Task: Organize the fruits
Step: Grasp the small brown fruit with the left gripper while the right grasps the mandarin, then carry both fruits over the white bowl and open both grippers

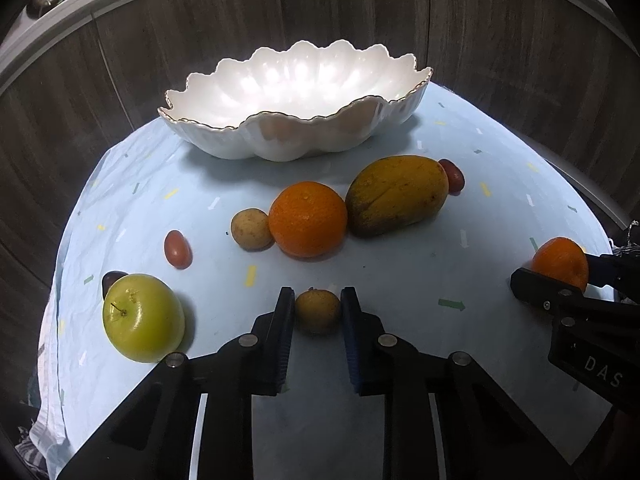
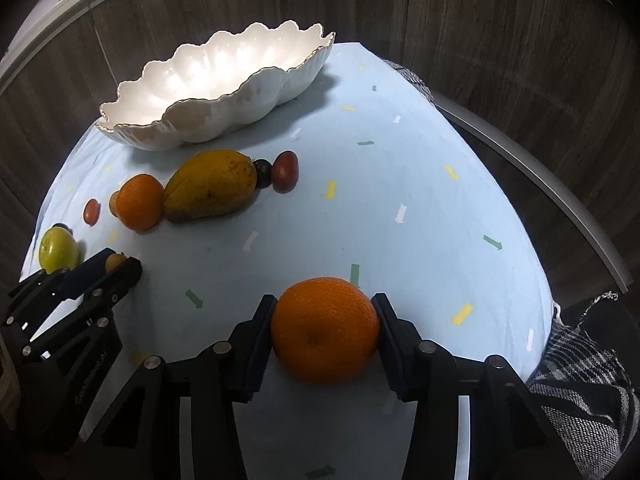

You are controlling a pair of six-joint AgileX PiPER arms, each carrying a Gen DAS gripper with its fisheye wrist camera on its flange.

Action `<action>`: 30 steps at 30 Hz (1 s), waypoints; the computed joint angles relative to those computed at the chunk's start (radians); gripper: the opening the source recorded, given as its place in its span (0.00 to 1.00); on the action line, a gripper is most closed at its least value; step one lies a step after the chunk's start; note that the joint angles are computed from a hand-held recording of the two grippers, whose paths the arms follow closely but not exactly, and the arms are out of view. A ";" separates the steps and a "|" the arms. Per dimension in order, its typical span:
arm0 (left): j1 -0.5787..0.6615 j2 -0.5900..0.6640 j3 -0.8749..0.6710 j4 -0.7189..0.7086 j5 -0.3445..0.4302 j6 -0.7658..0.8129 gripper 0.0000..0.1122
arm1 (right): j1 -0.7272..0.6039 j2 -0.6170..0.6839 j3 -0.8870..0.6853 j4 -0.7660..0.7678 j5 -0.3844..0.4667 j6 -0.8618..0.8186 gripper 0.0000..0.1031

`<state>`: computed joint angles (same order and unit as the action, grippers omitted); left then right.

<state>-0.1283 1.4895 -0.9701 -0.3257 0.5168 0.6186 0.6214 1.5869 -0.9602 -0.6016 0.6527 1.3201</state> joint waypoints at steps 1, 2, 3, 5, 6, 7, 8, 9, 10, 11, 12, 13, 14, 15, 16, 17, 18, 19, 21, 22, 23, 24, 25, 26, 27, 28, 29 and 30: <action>0.003 -0.002 0.002 -0.008 0.000 0.009 0.21 | 0.001 0.000 0.000 0.000 -0.001 0.000 0.46; 0.002 -0.002 0.002 -0.009 -0.004 0.010 0.21 | 0.001 -0.001 0.001 0.001 -0.001 -0.001 0.46; 0.002 -0.005 0.004 -0.010 -0.007 0.012 0.21 | 0.000 0.000 0.000 0.004 -0.003 -0.004 0.46; 0.004 -0.018 0.014 -0.023 -0.021 0.031 0.21 | -0.005 -0.005 0.004 0.012 -0.010 -0.011 0.46; 0.007 -0.023 0.015 -0.035 -0.021 0.047 0.21 | -0.006 -0.007 0.004 0.013 -0.012 -0.014 0.46; 0.010 -0.027 0.014 -0.040 -0.017 0.054 0.21 | -0.006 -0.009 0.004 0.013 -0.013 -0.014 0.46; 0.012 -0.031 0.012 -0.046 -0.013 0.059 0.21 | -0.004 -0.013 0.006 0.008 -0.014 -0.010 0.46; 0.013 -0.036 0.012 -0.050 -0.009 0.065 0.21 | -0.001 -0.017 0.007 0.001 -0.013 -0.004 0.46; 0.015 -0.040 0.011 -0.052 -0.005 0.068 0.21 | 0.001 -0.020 0.007 -0.004 -0.013 -0.001 0.46; 0.017 -0.042 0.010 -0.051 0.000 0.067 0.21 | 0.003 -0.023 0.008 -0.009 -0.013 0.001 0.46; 0.019 -0.045 0.008 -0.049 0.005 0.066 0.21 | 0.007 -0.023 0.005 -0.014 -0.009 0.004 0.46; 0.018 -0.047 0.004 -0.044 0.009 0.061 0.21 | 0.010 -0.025 0.003 -0.021 -0.007 0.008 0.46; 0.021 -0.050 0.000 -0.041 0.016 0.058 0.21 | 0.012 -0.028 0.002 -0.024 -0.007 0.009 0.46; 0.022 -0.051 -0.005 -0.037 0.019 0.056 0.21 | 0.013 -0.033 0.003 -0.027 -0.007 0.010 0.46; 0.024 -0.057 -0.009 -0.035 0.024 0.055 0.21 | 0.016 -0.035 0.001 -0.031 -0.005 0.010 0.46; 0.027 -0.063 -0.011 -0.030 0.029 0.053 0.21 | 0.017 -0.037 -0.001 -0.033 -0.004 0.007 0.46; 0.030 -0.068 -0.019 -0.026 0.039 0.049 0.21 | 0.020 -0.039 -0.004 -0.036 -0.003 0.005 0.45; 0.035 -0.071 -0.026 -0.024 0.051 0.045 0.21 | 0.021 -0.042 -0.005 -0.038 -0.002 0.004 0.45; 0.043 -0.078 -0.041 -0.018 0.073 0.035 0.21 | 0.025 -0.048 -0.013 -0.046 0.006 0.000 0.45; 0.044 -0.082 -0.046 -0.011 0.080 0.026 0.21 | 0.028 -0.052 -0.014 -0.049 0.009 0.000 0.45; 0.046 -0.088 -0.053 -0.005 0.088 0.020 0.21 | 0.031 -0.057 -0.017 -0.054 0.013 0.001 0.45; 0.049 -0.094 -0.058 -0.003 0.095 0.018 0.21 | 0.035 -0.062 -0.020 -0.058 0.020 0.001 0.45; 0.052 -0.096 -0.065 -0.003 0.102 0.018 0.21 | 0.039 -0.068 -0.022 -0.065 0.026 0.004 0.45; 0.055 -0.098 -0.075 -0.003 0.110 0.017 0.21 | 0.040 -0.073 -0.025 -0.069 0.030 0.004 0.45; 0.059 -0.100 -0.082 -0.005 0.118 0.017 0.21 | 0.041 -0.078 -0.029 -0.072 0.034 0.002 0.45; 0.061 -0.103 -0.088 -0.007 0.124 0.018 0.21 | 0.041 -0.084 -0.032 -0.074 0.038 0.000 0.45; 0.063 -0.106 -0.096 -0.007 0.130 0.017 0.21 | 0.040 -0.090 -0.035 -0.076 0.040 -0.004 0.45; 0.064 -0.108 -0.102 -0.009 0.135 0.018 0.21 | 0.041 -0.095 -0.038 -0.076 0.043 -0.006 0.45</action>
